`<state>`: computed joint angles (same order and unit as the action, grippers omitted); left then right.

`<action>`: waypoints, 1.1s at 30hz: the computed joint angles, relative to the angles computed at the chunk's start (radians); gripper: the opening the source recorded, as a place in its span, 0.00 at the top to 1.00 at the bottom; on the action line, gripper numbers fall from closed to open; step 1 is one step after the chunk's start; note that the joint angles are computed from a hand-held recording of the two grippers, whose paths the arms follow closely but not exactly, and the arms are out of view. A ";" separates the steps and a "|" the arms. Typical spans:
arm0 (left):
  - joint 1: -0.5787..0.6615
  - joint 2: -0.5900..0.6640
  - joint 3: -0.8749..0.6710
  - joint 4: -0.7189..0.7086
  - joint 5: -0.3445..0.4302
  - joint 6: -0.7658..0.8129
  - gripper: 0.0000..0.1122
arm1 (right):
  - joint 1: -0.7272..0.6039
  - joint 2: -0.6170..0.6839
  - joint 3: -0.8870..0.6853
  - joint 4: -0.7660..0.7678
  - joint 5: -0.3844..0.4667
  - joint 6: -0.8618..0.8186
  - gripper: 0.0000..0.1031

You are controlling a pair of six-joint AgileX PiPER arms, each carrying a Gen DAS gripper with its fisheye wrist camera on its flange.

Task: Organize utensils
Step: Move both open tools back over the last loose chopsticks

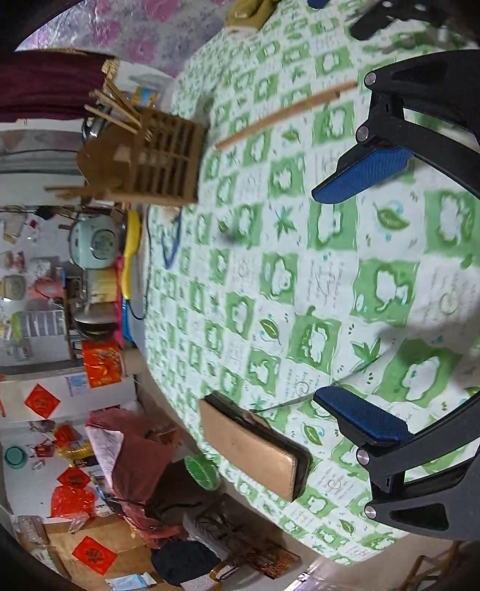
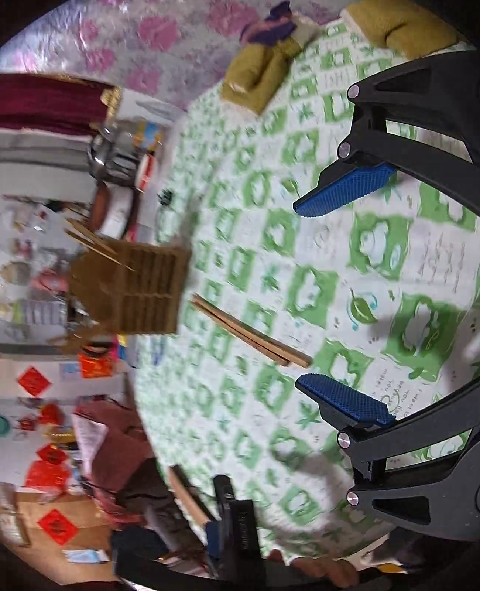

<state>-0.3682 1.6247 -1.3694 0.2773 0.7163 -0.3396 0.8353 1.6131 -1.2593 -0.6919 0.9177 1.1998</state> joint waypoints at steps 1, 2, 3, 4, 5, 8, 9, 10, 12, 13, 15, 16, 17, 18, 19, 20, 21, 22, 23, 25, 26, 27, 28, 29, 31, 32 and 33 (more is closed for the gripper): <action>0.009 0.015 -0.006 -0.009 0.006 0.008 0.13 | -0.010 0.013 -0.010 0.028 -0.008 -0.030 0.18; 0.018 0.028 -0.011 -0.017 0.011 0.015 0.13 | -0.019 0.029 -0.026 0.059 -0.011 -0.064 0.18; 0.027 0.040 -0.019 -0.032 0.019 0.026 0.13 | -0.032 0.047 -0.047 0.099 -0.012 -0.109 0.18; 0.040 0.055 -0.035 -0.073 0.037 0.062 0.13 | -0.046 0.066 -0.070 0.140 -0.011 -0.156 0.18; 0.063 0.067 -0.052 -0.143 0.056 0.123 0.13 | -0.052 0.087 -0.094 0.169 -0.007 -0.186 0.18; 0.114 0.080 -0.067 -0.286 0.076 0.235 0.13 | -0.089 0.145 -0.172 0.272 0.007 -0.317 0.18; 0.119 0.081 -0.067 -0.304 0.080 0.250 0.13 | -0.096 0.166 -0.200 0.287 0.021 -0.345 0.18; 0.127 0.083 -0.067 -0.326 0.084 0.270 0.13 | -0.102 0.187 -0.229 0.292 0.040 -0.370 0.18; 0.134 0.082 -0.063 -0.349 0.087 0.293 0.13 | -0.119 0.226 -0.273 0.302 0.069 -0.410 0.18; 0.135 0.080 -0.059 -0.356 0.086 0.301 0.13 | -0.132 0.241 -0.289 0.309 0.083 -0.427 0.18; 0.131 0.082 -0.061 -0.353 0.087 0.302 0.13 | -0.158 0.242 -0.286 0.314 0.087 -0.432 0.19; 0.129 0.080 -0.059 -0.349 0.087 0.301 0.13 | -0.160 0.242 -0.280 0.286 0.097 -0.403 0.19; 0.126 0.078 -0.058 -0.344 0.088 0.299 0.13 | -0.163 0.237 -0.272 0.217 0.141 -0.337 0.19; 0.122 0.087 -0.067 -0.339 0.088 0.295 0.13 | -0.160 0.222 -0.241 0.127 0.179 -0.240 0.19; 0.117 0.088 -0.068 -0.330 0.088 0.290 0.13 | -0.167 0.189 -0.191 0.076 0.177 -0.160 0.19; 0.110 0.089 -0.070 -0.317 0.089 0.283 0.13 | -0.182 0.151 -0.143 0.064 0.146 -0.114 0.19; 0.096 0.092 -0.075 -0.291 0.092 0.266 0.13 | -0.208 0.090 -0.070 0.074 0.074 -0.068 0.19; 0.082 0.093 -0.077 -0.267 0.094 0.251 0.13 | -0.233 0.040 -0.007 0.090 0.004 -0.032 0.19; 0.060 0.095 -0.081 -0.233 0.097 0.232 0.13 | -0.245 0.019 0.021 0.097 -0.026 -0.014 0.19; 0.033 0.100 -0.093 -0.228 0.104 0.236 0.13 | -0.251 -0.012 0.063 0.079 -0.063 0.035 0.19; 0.024 0.105 -0.103 -0.241 0.112 0.247 0.13 | -0.250 -0.021 0.073 0.069 -0.076 0.048 0.18; 0.012 0.117 -0.126 -0.272 0.130 0.272 0.13 | -0.245 -0.030 0.083 0.053 -0.085 0.066 0.18; 0.001 0.132 -0.152 -0.306 0.150 0.299 0.13 | -0.240 -0.039 0.094 0.034 -0.093 0.087 0.18; -0.013 0.147 -0.179 -0.333 0.166 0.316 0.13 | -0.239 -0.046 0.102 0.024 -0.101 0.099 0.18; -0.043 0.175 -0.225 -0.357 0.188 0.326 0.13 | -0.247 -0.075 0.134 0.014 -0.137 0.129 0.18; -0.056 0.186 -0.242 -0.363 0.196 0.327 0.13 | -0.263 -0.083 0.142 0.021 -0.157 0.130 0.18; -0.076 0.203 -0.271 -0.369 0.211 0.331 0.13 | -0.281 -0.096 0.157 0.034 -0.185 0.134 0.18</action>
<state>-0.4447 1.8281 -1.6408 -0.0919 0.9272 -0.0091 0.5539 1.5169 -1.1025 -0.6583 0.7328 1.3334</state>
